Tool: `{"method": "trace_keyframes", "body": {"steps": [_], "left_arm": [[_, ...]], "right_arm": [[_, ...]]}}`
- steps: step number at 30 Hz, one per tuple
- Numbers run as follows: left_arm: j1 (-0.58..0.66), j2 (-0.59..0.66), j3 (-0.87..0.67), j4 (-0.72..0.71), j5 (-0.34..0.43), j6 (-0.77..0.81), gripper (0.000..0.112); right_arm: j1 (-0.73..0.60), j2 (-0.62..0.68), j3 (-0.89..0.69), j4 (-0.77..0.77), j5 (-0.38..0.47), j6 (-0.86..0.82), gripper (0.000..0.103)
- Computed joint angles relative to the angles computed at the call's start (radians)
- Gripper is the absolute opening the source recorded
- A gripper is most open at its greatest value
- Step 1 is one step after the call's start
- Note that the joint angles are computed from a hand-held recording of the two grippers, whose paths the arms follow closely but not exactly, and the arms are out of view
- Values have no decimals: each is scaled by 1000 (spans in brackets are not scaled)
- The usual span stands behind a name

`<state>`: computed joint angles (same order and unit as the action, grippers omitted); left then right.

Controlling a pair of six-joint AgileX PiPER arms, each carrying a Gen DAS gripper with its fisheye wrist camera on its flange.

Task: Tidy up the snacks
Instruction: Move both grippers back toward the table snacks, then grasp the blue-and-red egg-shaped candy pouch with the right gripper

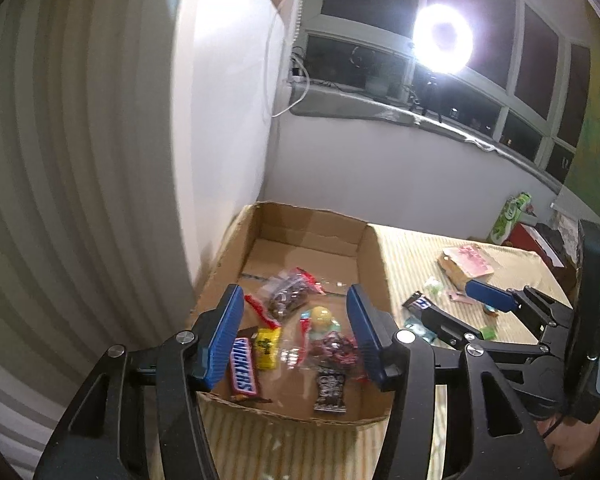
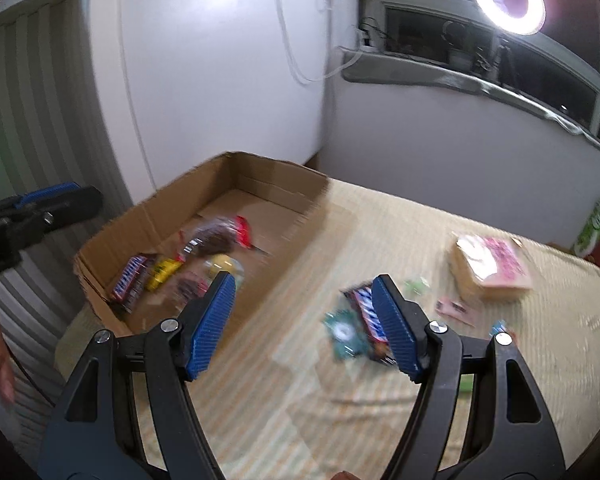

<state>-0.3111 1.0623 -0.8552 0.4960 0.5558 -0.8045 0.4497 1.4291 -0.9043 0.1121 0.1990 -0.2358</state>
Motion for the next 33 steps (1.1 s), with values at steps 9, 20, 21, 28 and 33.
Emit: {"method": "trace_keyframes", "body": {"steps": [9, 20, 21, 28, 33], "left_arm": [[-177, 86, -69, 140, 60, -156, 53], [-364, 301, -211, 169, 78, -227, 53], [-371, 321, -224, 154, 73, -214, 53], [-402, 421, -277, 91, 50, -189, 53], [-390, 459, -292, 51, 48, -167, 53]], "right_arm": [[-317, -53, 94, 538, 58, -594, 73], [-693, 7, 91, 831, 217, -1017, 73], [-706, 17, 85, 844, 223, -1032, 74], [-672, 153, -66, 735, 251, -963, 73], [-579, 257, -172, 561, 231, -807, 74]]}}
